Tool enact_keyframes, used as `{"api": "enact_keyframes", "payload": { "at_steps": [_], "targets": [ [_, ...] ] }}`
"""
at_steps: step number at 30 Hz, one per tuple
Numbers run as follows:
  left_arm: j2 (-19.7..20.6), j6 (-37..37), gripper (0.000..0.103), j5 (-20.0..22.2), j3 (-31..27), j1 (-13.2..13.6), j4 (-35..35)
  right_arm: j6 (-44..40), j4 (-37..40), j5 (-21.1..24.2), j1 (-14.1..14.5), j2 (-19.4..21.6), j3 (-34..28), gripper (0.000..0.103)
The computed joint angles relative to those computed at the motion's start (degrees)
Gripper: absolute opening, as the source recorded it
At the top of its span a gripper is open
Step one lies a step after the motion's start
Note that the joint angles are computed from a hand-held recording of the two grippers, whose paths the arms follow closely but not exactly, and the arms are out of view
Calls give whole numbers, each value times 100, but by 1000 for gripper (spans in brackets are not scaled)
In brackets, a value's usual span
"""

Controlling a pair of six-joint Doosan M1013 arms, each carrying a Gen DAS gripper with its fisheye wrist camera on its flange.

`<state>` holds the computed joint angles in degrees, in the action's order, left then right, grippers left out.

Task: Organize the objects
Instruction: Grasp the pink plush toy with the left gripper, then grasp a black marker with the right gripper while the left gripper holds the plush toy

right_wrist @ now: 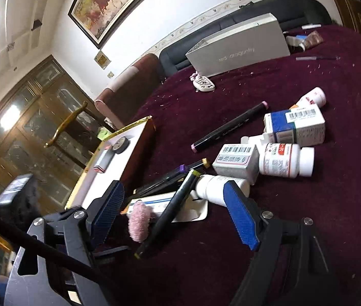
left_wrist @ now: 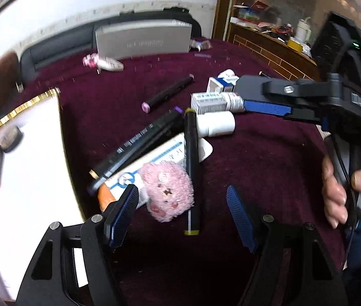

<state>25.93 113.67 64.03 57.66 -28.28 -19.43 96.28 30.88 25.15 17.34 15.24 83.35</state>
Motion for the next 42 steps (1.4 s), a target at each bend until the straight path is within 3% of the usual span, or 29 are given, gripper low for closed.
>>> {"api": "enact_keyframes", "payload": {
  "at_steps": [3, 6, 7, 9, 11, 14, 17, 22, 25, 28, 29, 31, 35, 36, 42],
  "targets": [
    [120, -396, 66, 109, -131, -48, 296, -79, 80, -52, 4, -22, 49, 81],
    [210, -556, 63, 90, -180, -15, 150, -126, 0, -121, 28, -76, 145, 81],
    [182, -596, 59, -38, -121, -18, 162, -147, -15, -115, 33, -74, 154, 81],
    [145, -665, 35, -222, -30, -7, 151, 1, -196, -81, 47, -74, 158, 81],
    [130, -636, 29, -151, -11, 73, -135, -87, -55, -4, 30, -61, 167, 81],
    [7, -559, 28, -132, 166, 132, -327, -497, 508, 58, -25, -47, 186, 81],
    [-270, -235, 28, -226, 573, 159, -428, -368, 265, 122, 7, -26, 140, 81],
    [-727, -77, 28, -627, 1213, 143, -104, -267, 102, 943, 94, 225, -190, 81],
    [-779, 44, 28, -648, 1298, 162, -163, 656, -1026, 1311, 336, 398, -515, 70],
    [-764, 30, 28, -733, 1301, 135, -70, 1475, -1801, 1817, 481, 641, -903, 45],
    [-762, 38, 28, -741, 1296, 127, -59, 1792, -2149, 1959, 531, 707, -1014, 30],
    [-746, 38, 29, -764, 1275, 122, -64, 2245, -2783, 2045, 613, 756, -1117, 26],
    [-706, 61, 29, -748, 1218, 89, -21, 2044, -2435, 1746, 538, 620, -855, 23],
    [-698, 89, 29, -758, 1202, 82, -30, 1939, -2317, 1643, 516, 554, -751, 18],
    [-667, 56, 29, -850, 1117, 105, -257, 2271, -2560, 1187, 539, 207, -277, 14]
  ]
}}
